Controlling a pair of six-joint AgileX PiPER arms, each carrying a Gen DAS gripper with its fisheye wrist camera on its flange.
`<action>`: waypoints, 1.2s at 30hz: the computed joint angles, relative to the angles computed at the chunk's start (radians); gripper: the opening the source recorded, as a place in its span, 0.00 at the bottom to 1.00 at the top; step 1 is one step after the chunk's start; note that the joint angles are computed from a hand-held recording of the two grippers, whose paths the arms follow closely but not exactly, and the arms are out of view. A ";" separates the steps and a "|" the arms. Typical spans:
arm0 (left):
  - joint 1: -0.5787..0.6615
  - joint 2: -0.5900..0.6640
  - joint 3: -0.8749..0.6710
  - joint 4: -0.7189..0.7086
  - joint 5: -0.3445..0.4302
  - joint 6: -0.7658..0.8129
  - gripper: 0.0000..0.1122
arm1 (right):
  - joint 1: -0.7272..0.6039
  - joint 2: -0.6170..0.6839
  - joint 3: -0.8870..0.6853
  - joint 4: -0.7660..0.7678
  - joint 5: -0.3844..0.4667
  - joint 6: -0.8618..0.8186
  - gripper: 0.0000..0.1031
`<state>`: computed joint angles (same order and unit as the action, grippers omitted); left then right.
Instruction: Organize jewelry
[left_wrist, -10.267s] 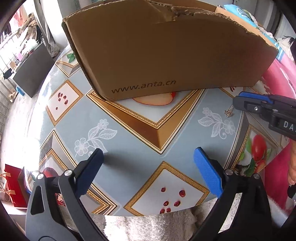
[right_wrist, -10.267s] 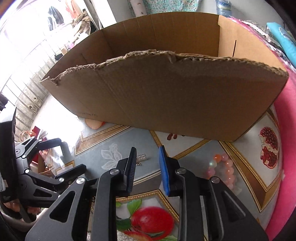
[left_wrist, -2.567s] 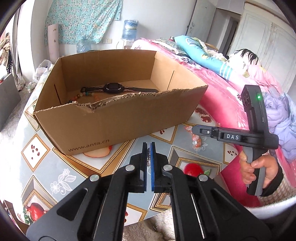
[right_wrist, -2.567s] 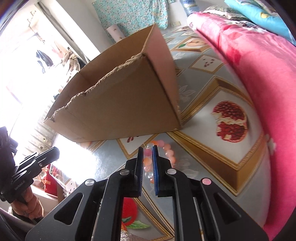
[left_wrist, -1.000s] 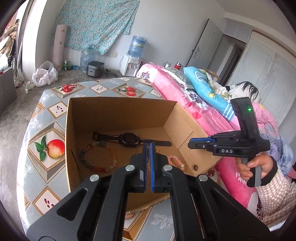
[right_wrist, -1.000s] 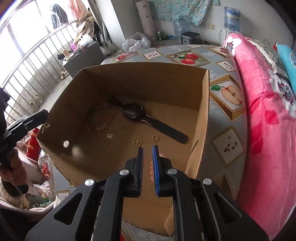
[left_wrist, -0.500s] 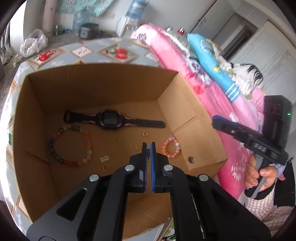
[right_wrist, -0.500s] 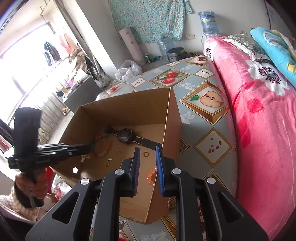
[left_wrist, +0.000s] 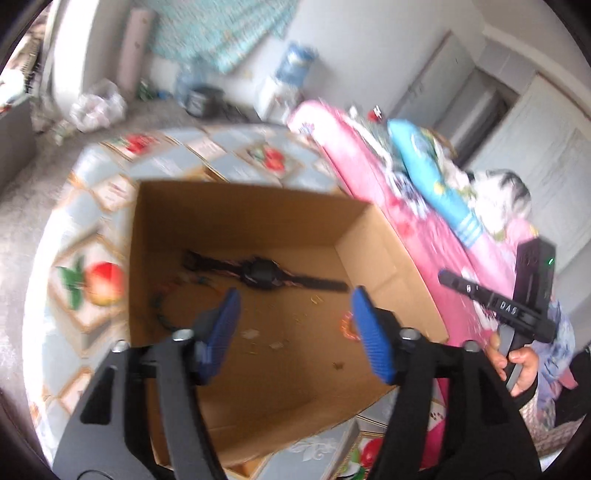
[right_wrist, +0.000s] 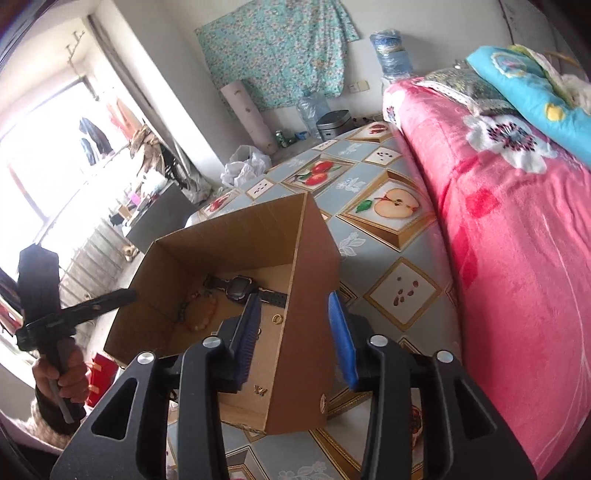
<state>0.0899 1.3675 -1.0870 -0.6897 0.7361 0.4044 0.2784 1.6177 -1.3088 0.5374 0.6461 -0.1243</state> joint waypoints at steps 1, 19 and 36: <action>0.024 -0.022 0.012 0.005 -0.007 -0.004 0.63 | -0.013 0.000 0.015 0.034 0.002 -0.014 0.43; 0.155 -0.065 0.224 -0.044 0.018 -0.059 0.73 | 0.133 0.045 -0.001 -0.124 0.119 0.127 0.49; 0.296 -0.418 0.490 -0.111 0.179 0.028 0.73 | 0.268 -0.217 0.244 -0.295 0.091 0.375 0.49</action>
